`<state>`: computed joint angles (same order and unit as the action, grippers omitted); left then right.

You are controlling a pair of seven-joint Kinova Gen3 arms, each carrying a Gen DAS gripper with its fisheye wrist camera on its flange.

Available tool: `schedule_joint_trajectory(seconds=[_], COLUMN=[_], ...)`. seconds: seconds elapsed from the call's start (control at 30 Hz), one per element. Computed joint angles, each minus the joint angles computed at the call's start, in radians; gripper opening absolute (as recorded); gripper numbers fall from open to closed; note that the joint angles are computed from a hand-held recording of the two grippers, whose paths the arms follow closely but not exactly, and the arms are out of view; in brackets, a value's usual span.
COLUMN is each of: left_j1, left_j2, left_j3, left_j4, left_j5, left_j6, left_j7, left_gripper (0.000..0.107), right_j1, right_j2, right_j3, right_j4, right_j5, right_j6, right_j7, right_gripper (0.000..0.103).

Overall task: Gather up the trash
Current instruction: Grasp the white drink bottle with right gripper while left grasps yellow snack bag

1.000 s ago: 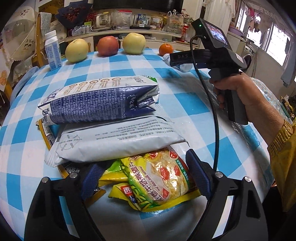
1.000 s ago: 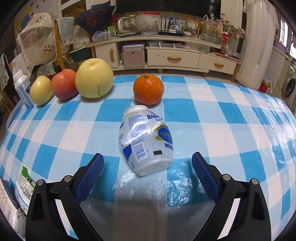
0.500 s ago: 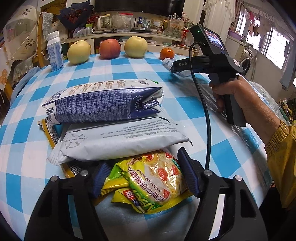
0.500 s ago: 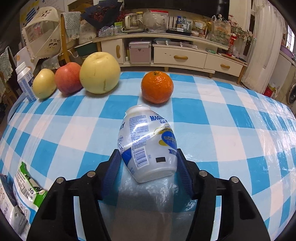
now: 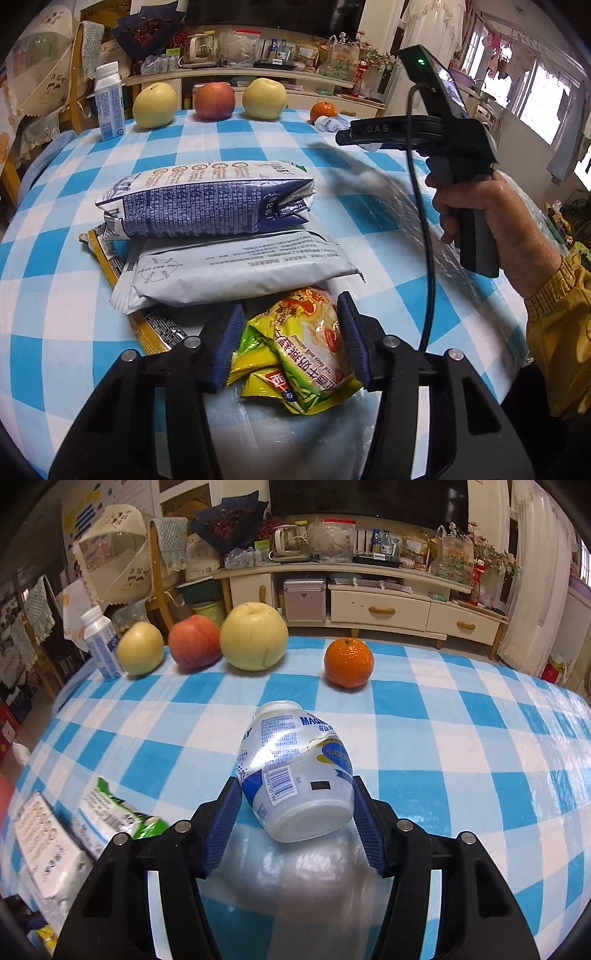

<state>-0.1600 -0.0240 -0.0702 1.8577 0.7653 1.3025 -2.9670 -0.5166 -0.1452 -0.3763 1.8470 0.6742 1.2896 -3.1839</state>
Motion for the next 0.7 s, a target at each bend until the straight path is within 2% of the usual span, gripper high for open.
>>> schedule_joint_trajectory(seconds=[0.2, 0.33, 0.5, 0.6, 0.7], left_j1=[-0.022, -0.038, -0.056, -0.068, -0.075], left_j2=[0.025, 0.034, 0.037, 0.037, 0.043], left_j3=[-0.010, -0.009, -0.013, -0.018, -0.018], left_j4=[-0.020, -0.028, -0.042, -0.051, -0.067], left_j5=[0.014, 0.016, 0.019, 0.029, 0.022], left_j6=[0.050, 0.068, 0.095, 0.118, 0.136], left_j7=[0.004, 0.007, 0.003, -0.008, -0.005], left_gripper=[0.044, 0.042, 0.038, 0.030, 0.029], right_j1=[0.000, -0.007, -0.053, -0.097, -0.152], right_j2=[-0.054, -0.060, -0.051, -0.034, 0.000], right_j3=[-0.054, -0.115, -0.184, -0.219, -0.249], right_j4=[0.014, -0.002, -0.026, -0.045, -0.072], right_j5=[-0.009, 0.009, 0.026, 0.040, 0.057], right_j6=[-0.019, 0.017, 0.074, 0.107, 0.145], right_j7=[-0.106, -0.176, -0.269, -0.332, -0.394], right_gripper=[0.060, 0.060, 0.060, 0.060, 0.060])
